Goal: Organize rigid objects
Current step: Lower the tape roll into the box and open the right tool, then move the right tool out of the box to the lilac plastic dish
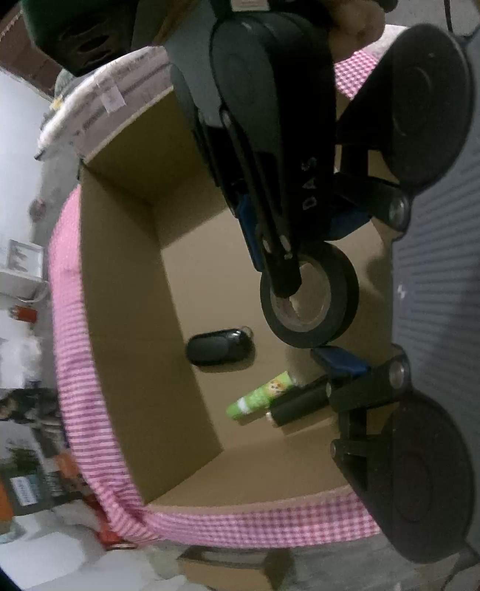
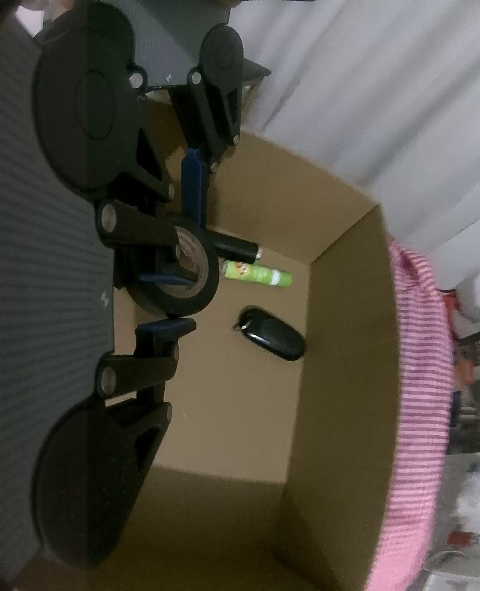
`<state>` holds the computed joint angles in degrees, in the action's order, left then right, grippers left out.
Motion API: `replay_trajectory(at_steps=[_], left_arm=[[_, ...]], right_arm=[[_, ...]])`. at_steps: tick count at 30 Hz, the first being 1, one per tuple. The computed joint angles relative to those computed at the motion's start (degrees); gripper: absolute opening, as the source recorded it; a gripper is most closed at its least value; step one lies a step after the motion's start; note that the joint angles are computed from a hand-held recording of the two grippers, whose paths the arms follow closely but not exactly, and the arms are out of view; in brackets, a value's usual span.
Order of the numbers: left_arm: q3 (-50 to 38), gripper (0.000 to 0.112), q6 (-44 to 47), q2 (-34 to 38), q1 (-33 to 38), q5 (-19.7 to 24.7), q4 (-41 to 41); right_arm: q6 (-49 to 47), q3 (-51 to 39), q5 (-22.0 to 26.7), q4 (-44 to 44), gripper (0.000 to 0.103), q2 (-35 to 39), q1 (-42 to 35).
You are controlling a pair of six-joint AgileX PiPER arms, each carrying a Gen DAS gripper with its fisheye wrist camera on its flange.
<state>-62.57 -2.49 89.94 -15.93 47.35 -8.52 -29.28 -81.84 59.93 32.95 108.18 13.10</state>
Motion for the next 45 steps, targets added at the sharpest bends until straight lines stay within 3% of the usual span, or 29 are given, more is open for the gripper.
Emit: replay_trajectory(at_steps=[10,23,29,34,37,41,45], left_arm=[[-3.3,0.064,-2.1,5.2,0.8,3.4,1.0],[-3.8,0.064,-5.5,4.5,-0.9,3.3,3.1],[-2.3,0.064,-7.4,0.3,-1.4,2.6,3.9],[0.6,0.066,-11.4,-7.9,-4.8,1.9,8.5],[3.4,0.07,-15.3,-15.1,-9.1,1.1,13.6],[6.7,0.072,-23.7,-24.1,-17.7,2.1,21.5],[10.2,0.077,-37.5,-29.7,-29.4,3.4,31.0]], right_arm=[[4.3,-6.2,3.5,-2.5,0.023,7.9,2.2],[2.0,-5.3,4.0,0.9,0.031,7.7,1.1],[-0.9,-1.8,2.2,5.6,0.031,4.5,-0.7],[-7.9,7.4,0.0,14.5,0.034,-5.4,-5.9],[-13.5,15.5,-0.9,18.2,0.056,-15.0,-10.2],[-18.9,24.9,0.3,20.5,0.075,-29.1,-17.2],[-24.5,33.8,5.1,23.8,0.081,-42.6,-28.6]])
